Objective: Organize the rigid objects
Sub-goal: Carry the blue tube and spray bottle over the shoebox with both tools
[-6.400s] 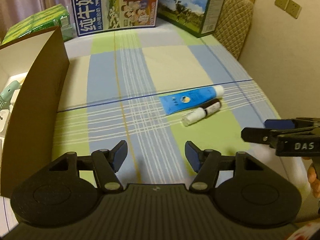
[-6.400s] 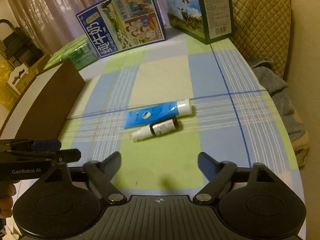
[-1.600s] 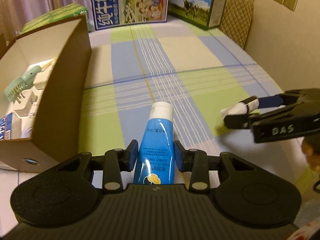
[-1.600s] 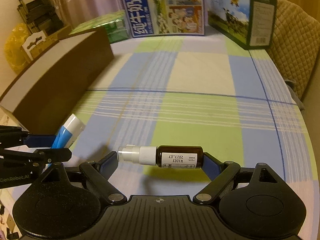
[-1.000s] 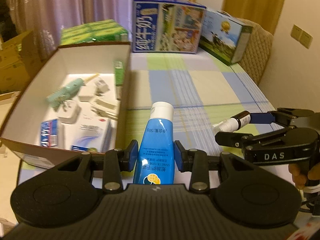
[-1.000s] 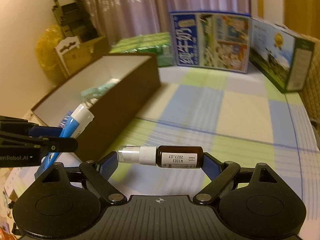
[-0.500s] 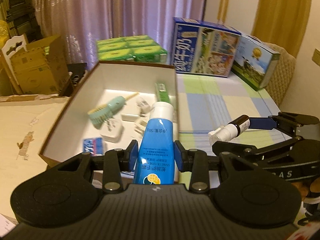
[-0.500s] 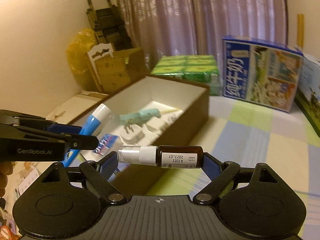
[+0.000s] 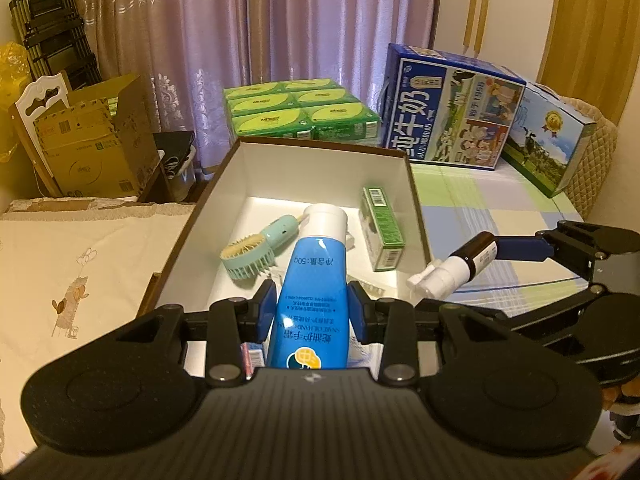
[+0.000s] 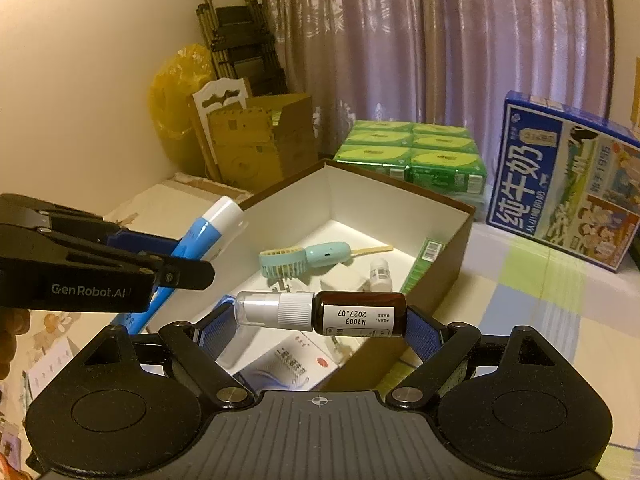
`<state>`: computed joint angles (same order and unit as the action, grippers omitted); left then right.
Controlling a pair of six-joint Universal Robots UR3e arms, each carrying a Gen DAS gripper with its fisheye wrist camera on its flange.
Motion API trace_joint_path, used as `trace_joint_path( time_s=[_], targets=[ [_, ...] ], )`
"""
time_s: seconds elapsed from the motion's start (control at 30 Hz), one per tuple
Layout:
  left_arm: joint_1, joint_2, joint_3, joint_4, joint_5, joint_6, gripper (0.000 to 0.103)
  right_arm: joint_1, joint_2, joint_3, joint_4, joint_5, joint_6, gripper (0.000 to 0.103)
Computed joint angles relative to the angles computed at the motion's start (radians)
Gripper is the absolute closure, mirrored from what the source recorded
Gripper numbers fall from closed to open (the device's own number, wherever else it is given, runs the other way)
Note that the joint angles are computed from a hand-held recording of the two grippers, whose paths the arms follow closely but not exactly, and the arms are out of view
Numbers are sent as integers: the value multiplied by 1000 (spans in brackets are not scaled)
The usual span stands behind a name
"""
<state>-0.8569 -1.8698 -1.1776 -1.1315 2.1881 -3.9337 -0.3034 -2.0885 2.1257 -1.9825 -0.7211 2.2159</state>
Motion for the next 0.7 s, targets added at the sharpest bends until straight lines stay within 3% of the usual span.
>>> trace_joint_path(
  time_s=[0.3, 0.7],
  targets=[
    [100, 39, -104, 102, -85, 97, 70, 180, 204, -22, -330, -121, 179, 17],
    [225, 41, -196, 160, -196, 155, 70, 321, 402, -88, -511, -246, 263, 17]
  ],
)
